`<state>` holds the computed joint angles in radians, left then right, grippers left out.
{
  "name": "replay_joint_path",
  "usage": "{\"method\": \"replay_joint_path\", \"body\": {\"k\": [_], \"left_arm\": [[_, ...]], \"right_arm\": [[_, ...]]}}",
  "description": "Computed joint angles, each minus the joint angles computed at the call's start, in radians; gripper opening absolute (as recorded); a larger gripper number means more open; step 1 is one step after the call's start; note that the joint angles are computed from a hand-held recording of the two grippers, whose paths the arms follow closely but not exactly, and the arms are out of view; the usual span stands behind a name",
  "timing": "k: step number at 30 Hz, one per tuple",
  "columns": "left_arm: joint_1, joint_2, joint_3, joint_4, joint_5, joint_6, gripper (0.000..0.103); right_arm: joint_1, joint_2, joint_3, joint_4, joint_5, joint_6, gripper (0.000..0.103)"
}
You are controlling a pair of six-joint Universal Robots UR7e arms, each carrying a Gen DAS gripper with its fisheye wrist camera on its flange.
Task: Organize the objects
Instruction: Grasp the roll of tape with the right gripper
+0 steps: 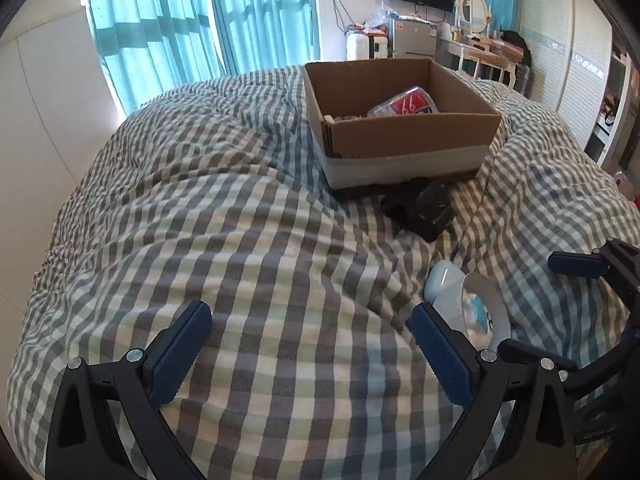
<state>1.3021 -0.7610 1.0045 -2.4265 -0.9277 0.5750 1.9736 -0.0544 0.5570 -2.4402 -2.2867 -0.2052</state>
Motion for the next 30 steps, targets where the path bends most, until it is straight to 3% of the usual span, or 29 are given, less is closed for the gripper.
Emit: {"method": "replay_joint_path", "body": {"k": [8,15,16,17,18,23,30], "left_arm": [[0.01,0.004,-0.011,0.011,-0.012,-0.002,0.103],[0.01,0.009,-0.018,0.018,-0.008,0.001,0.103],[0.01,0.01,-0.019,0.018,-0.005,0.0,0.103],[0.009,0.011,-0.019,0.018,-0.002,-0.001,0.103],[0.008,0.012,-0.02,0.017,0.001,-0.002,0.103],[0.0,0.014,-0.016,0.007,0.021,-0.004,0.103],[-0.017,0.018,-0.008,0.028,0.003,-0.016,0.103]], "right_arm": [[-0.016,0.063,-0.13,0.139,0.05,0.041,0.096],[-0.026,0.128,-0.252,0.244,0.038,0.061,0.096],[-0.026,0.12,-0.238,0.234,0.044,0.057,0.094],[-0.028,0.106,-0.211,0.214,0.065,0.051,0.083],[-0.03,0.089,-0.178,0.185,0.081,0.051,0.082],[-0.016,-0.001,-0.008,-0.004,0.083,0.022,0.081],[0.011,-0.05,0.047,-0.184,-0.036,-0.079,0.081]]}}
